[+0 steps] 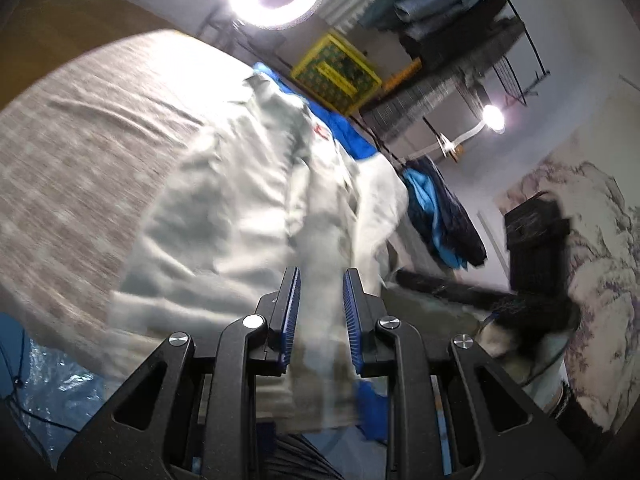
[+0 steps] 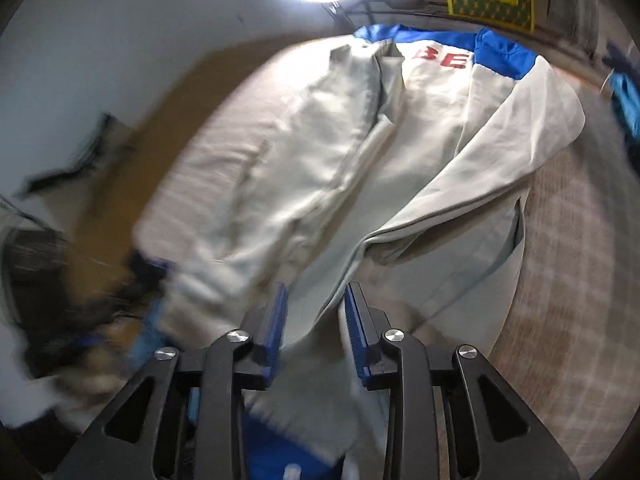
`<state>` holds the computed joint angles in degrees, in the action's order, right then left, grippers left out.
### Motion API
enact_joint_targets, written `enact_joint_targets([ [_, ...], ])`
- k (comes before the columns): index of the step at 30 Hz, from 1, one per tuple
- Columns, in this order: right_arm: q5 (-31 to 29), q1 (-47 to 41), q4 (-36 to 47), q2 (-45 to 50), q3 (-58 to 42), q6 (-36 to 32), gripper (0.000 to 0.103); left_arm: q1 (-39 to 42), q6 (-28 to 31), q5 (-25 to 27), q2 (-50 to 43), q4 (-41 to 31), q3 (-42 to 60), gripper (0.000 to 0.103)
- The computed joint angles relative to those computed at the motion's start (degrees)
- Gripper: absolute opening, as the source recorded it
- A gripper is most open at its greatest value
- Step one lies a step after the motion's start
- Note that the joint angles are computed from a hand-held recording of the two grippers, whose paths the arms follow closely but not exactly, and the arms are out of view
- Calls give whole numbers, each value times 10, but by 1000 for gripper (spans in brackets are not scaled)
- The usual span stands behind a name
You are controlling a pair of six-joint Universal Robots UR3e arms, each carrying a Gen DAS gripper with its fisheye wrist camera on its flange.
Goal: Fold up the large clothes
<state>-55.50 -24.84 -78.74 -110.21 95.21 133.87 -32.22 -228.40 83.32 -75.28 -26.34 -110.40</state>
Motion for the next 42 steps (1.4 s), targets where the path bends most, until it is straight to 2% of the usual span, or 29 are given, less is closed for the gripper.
enact_joint_targets([
  [2,53,-102,158,1,-61,-117,42,-15,7,-20,-35,6,26,29],
  [3,64,-130,196,8,-83,-144,43,-25,10,-29,-53,8,43,45],
  [4,75,-159,226,23,-106,-166,43,-40,14,-32,-81,8,67,57],
  [5,82,-178,235,38,-122,-169,43,-49,17,-30,-96,7,82,59],
  [6,85,-188,216,52,-127,-152,43,-62,23,-24,-117,-2,107,59],
  [9,88,-194,94,106,-118,-58,44,-84,34,-25,-174,-29,173,59],
  [11,76,-177,-32,159,-109,35,46,-94,45,-18,-197,-57,210,59],
  [14,76,-156,-159,258,-138,146,51,-122,67,32,-234,-136,282,59],
  [17,83,-135,-219,363,-205,236,54,-134,77,45,-247,-178,302,59],
  [20,101,-120,-250,449,-266,305,54,-130,65,19,-245,-174,278,59],
  [21,106,-113,-267,477,-281,331,54,-130,59,15,-245,-173,273,58],
  [23,112,-105,-289,512,-305,362,55,-132,56,7,-250,-170,266,49],
  [25,123,-95,-315,546,-328,395,55,-131,61,-5,-255,-173,264,24],
  [26,127,-90,-327,555,-334,408,46,-131,61,-6,-257,-174,263,20],
  [27,132,-92,-329,555,-333,408,32,-130,61,-11,-257,-166,256,13],
  [28,136,-89,-329,558,-343,411,13,-127,60,-19,-252,-157,246,11],
  [30,128,-76,-330,553,-363,414,7,-122,53,-26,-244,-141,232,9],
  [36,37,-4,-276,559,-498,370,4,-117,46,-41,-220,-104,198,7],
  [42,-71,100,-189,661,-736,370,3,-109,35,-50,-192,-80,161,7],
])
